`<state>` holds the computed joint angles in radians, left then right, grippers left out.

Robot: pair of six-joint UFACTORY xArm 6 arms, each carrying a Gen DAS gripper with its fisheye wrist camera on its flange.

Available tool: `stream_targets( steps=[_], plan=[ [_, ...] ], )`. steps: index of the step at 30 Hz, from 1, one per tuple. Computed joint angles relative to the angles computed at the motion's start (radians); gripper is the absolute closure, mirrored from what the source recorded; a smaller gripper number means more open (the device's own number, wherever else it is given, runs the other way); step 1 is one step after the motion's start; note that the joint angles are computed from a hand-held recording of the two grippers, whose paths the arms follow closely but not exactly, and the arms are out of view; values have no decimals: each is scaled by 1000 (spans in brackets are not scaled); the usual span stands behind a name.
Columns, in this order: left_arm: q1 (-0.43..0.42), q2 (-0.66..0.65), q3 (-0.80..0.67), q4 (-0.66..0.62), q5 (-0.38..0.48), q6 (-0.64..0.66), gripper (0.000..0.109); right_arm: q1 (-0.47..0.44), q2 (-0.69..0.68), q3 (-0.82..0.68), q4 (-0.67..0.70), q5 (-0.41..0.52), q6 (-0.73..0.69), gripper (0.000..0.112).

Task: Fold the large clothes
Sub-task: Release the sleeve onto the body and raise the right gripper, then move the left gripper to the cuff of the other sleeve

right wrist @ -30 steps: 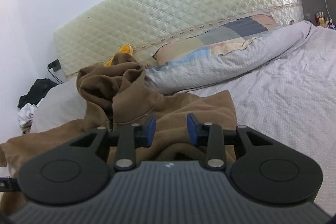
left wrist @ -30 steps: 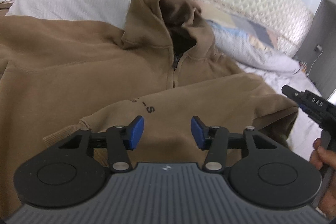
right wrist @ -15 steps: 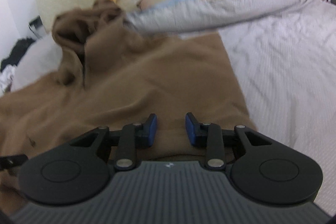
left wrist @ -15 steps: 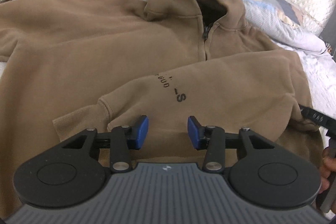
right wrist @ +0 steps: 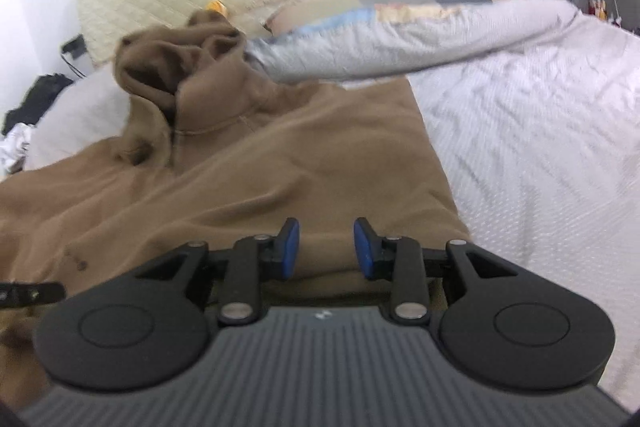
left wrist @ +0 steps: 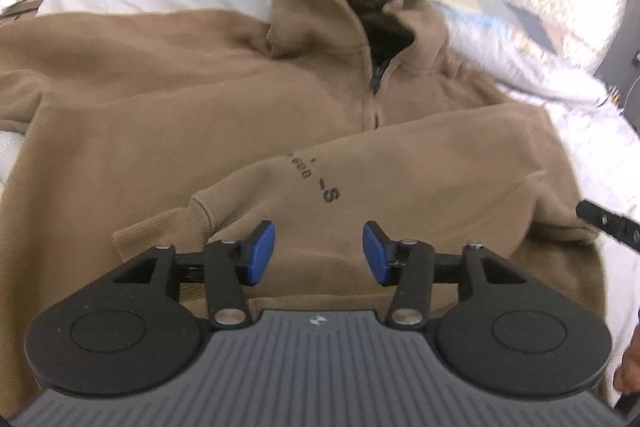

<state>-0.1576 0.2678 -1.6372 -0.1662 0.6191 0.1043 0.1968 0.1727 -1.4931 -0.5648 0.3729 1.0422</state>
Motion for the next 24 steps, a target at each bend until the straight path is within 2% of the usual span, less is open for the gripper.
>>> stream_targets(
  steps=[3,10,19,24],
  plan=[
    [-3,-52,49,-16,-30,16,52,19,-75,67,-19,-25,26,79],
    [-6,-249,246,-138,-101,128,52,86,-183,126,-124,5,105,78],
    [4,-449,417,-262,-92,274,52,167,-319,228,-245,52,252,78],
    [23,-503,452,-271,-88,281,52,200,-356,247,-330,76,307,78]
  ],
)
